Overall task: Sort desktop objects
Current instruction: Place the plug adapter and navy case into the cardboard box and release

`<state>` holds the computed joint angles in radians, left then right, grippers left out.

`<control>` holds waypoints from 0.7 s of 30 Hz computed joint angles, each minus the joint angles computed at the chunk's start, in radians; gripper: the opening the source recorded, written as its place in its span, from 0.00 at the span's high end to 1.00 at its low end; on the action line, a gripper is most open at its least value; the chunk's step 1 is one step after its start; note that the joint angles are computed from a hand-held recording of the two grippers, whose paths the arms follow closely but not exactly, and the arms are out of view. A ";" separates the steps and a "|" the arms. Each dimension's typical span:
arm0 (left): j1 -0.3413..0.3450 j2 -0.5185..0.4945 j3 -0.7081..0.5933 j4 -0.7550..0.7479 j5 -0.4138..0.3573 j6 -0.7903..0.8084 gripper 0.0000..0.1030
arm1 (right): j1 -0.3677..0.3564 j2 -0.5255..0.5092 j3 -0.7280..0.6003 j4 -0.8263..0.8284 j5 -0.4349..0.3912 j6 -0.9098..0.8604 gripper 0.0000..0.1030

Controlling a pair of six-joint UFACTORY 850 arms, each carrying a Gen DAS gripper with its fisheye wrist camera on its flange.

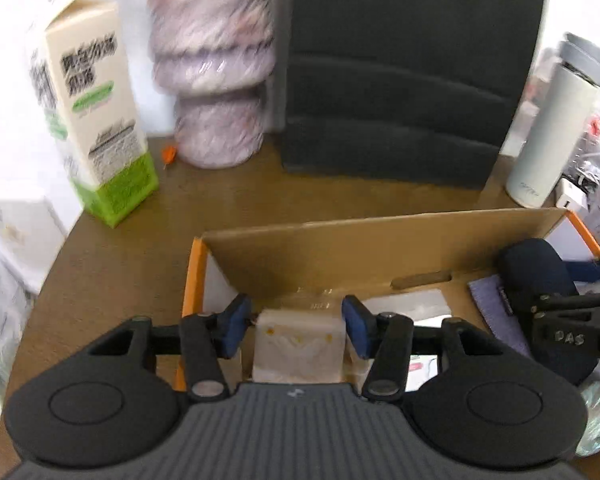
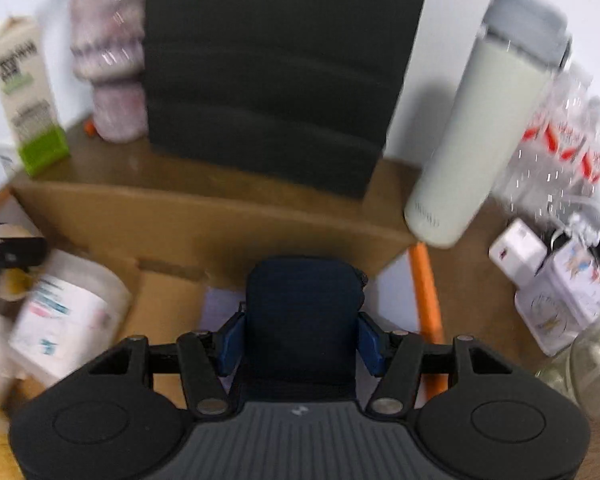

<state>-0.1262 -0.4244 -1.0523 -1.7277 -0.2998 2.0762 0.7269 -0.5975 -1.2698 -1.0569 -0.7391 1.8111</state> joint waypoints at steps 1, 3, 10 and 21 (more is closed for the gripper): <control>-0.003 0.001 0.001 -0.004 0.004 0.003 0.47 | 0.005 -0.014 -0.017 0.020 -0.017 -0.028 0.43; -0.004 -0.001 -0.006 0.066 0.000 -0.074 0.39 | 0.007 -0.021 -0.028 0.045 -0.022 -0.055 0.40; 0.061 0.067 0.016 0.201 -0.139 -0.258 0.20 | 0.025 0.077 0.051 0.025 0.012 0.009 0.37; 0.252 0.346 0.285 0.121 -0.369 -0.045 0.00 | 0.210 0.344 0.269 -0.152 -0.095 0.329 0.20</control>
<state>0.1257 -0.0785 -0.7670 -1.6069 -0.6686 2.0317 0.9366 -0.2532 -1.0012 -1.2084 -0.8341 2.1403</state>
